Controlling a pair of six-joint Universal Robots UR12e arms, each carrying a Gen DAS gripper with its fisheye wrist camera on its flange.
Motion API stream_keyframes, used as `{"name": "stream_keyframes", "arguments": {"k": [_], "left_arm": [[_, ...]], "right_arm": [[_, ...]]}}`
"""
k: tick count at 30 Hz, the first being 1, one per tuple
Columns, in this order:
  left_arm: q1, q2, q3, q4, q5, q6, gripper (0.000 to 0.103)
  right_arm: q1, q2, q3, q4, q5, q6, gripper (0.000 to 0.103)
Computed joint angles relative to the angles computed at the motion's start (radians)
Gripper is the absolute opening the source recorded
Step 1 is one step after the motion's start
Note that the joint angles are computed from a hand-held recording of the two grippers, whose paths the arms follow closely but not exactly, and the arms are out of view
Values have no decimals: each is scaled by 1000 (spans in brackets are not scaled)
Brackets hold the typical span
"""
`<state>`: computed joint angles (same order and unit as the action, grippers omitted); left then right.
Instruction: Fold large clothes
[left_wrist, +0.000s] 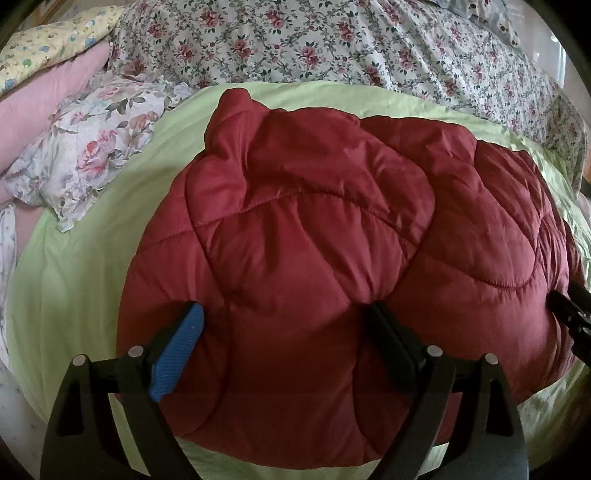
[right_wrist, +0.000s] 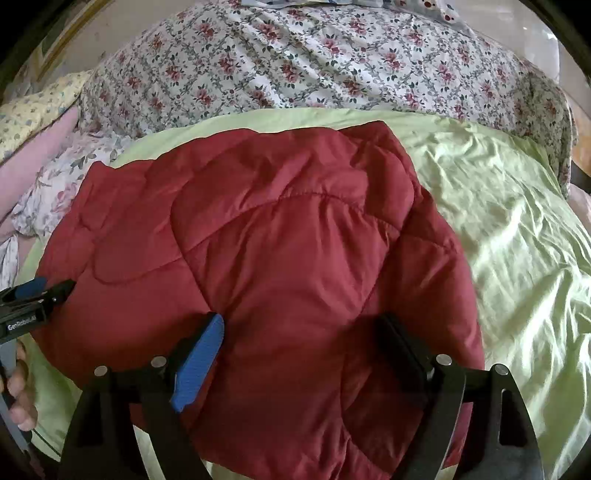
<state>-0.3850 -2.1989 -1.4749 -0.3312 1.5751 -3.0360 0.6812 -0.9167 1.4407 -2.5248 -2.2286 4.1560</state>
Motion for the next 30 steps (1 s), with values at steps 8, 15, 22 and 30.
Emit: {"name": "stream_keyframes", "arguments": {"k": [8,15,22,30], "left_arm": [[3,9,-10,6,-13,-15,92],[9,31,-29,28,-105,1,91],[-7,-13,36,-42,-60,11,95],[-4,-40,68,-52,-72,28,103]], "right_arm": [[1,2,2,-7,-8,0,86],[3,8,-6,5,-16,6,86],[23,15,-40,-40,-57,-30,86],[-22,43,-78,59,15,-18,91]]}}
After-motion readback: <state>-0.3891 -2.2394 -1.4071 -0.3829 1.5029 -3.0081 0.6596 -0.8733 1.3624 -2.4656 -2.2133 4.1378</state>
